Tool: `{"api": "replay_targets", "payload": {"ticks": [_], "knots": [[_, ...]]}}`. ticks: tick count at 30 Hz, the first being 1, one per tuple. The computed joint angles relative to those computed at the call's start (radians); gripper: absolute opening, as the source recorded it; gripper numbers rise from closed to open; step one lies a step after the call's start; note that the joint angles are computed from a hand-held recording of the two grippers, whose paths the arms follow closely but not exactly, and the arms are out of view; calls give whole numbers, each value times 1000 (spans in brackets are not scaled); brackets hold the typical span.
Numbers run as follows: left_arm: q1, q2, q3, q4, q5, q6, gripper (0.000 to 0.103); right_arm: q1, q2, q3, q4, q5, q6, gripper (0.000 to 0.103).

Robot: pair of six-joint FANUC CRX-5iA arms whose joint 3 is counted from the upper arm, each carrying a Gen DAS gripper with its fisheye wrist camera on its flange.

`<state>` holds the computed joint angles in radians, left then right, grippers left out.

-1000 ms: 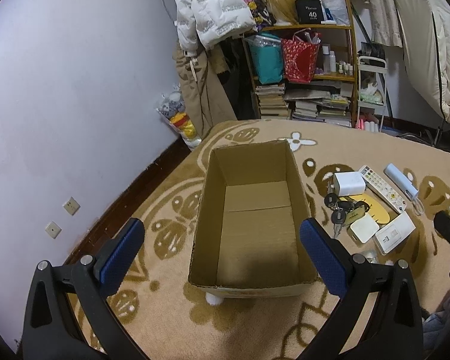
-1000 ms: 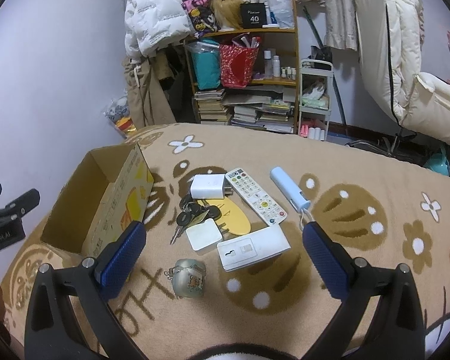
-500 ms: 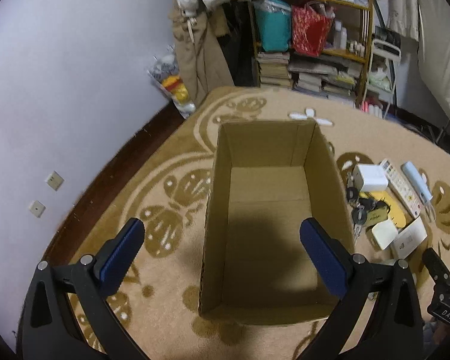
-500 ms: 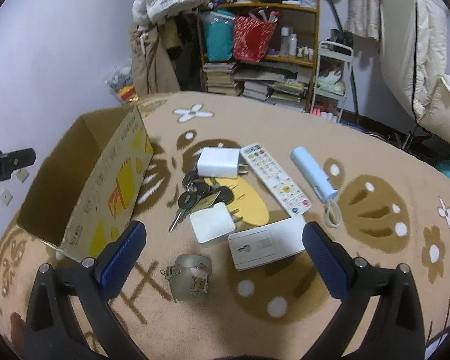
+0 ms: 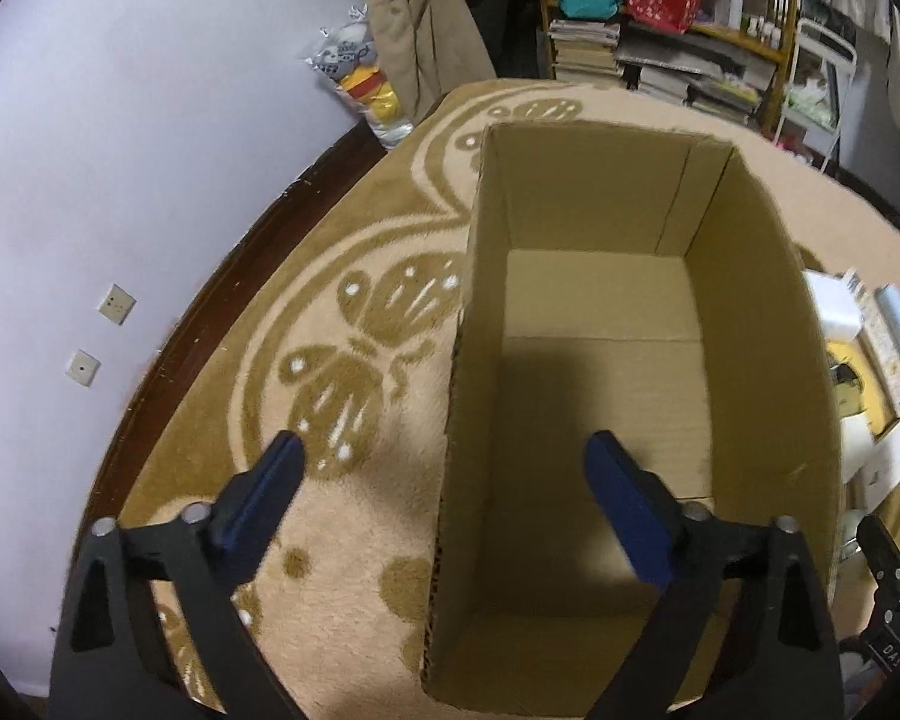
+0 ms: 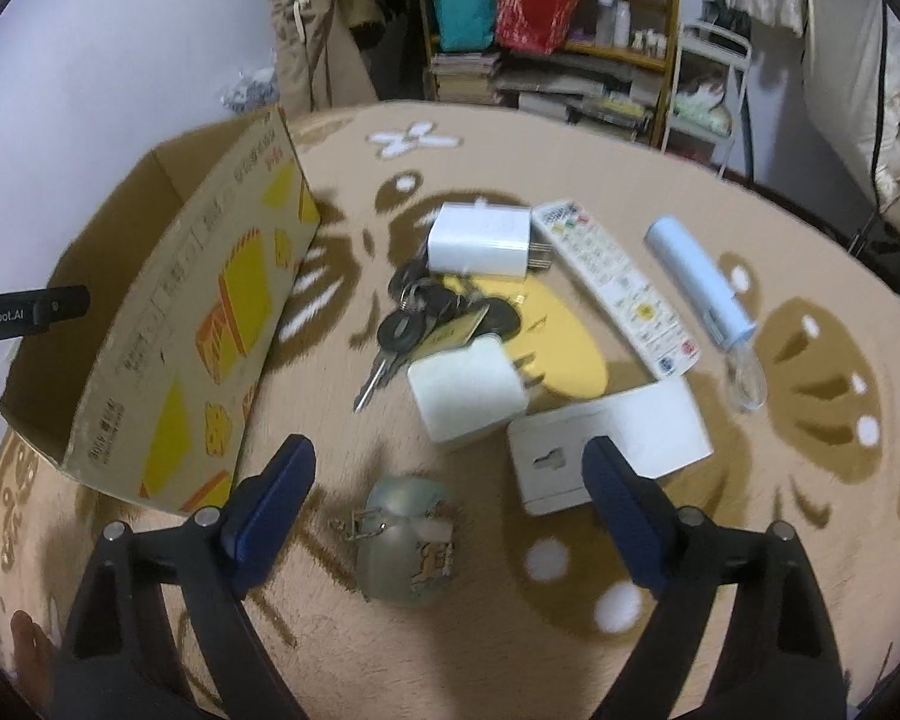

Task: Organize rigid objects
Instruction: 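Clamp the box wall with the left tool while the right grasps the silver trinket, then carry the silver trinket into the box with the right tool and release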

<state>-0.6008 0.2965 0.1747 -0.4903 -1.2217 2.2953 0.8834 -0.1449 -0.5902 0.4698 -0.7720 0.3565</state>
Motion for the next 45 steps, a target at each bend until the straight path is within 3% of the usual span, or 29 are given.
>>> {"api": "replay_targets", "payload": {"ticks": [5,9,12,14,16,18,21,31,45], "knots": [[12,28,14,19,-38,-11,79,-5,31,27,-85,-5,61,91],[43,51,12,71,-65,-23,52,-16,73,59,-150,-16,125,79],[70,51,-12,117,-46,-32,41,-24,99,85,-204,-30,170,65],[81,42,-31,144,-20,-40,32,-29,107,99,-244,-38,203,50],[80,40,-36,158,-7,-50,20,-10,117,99,-206,-67,187,38],[73,46,-30,162,-8,-60,16,-12,115,100,-209,-79,183,33],[63,52,-19,154,-22,-62,15,-13,98,84,-204,-66,165,32],[56,54,-10,143,-37,-63,14,8,27,26,-19,-8,3,32],[59,49,-17,147,-33,-74,14,-46,63,126,114,114,24,32]]}}
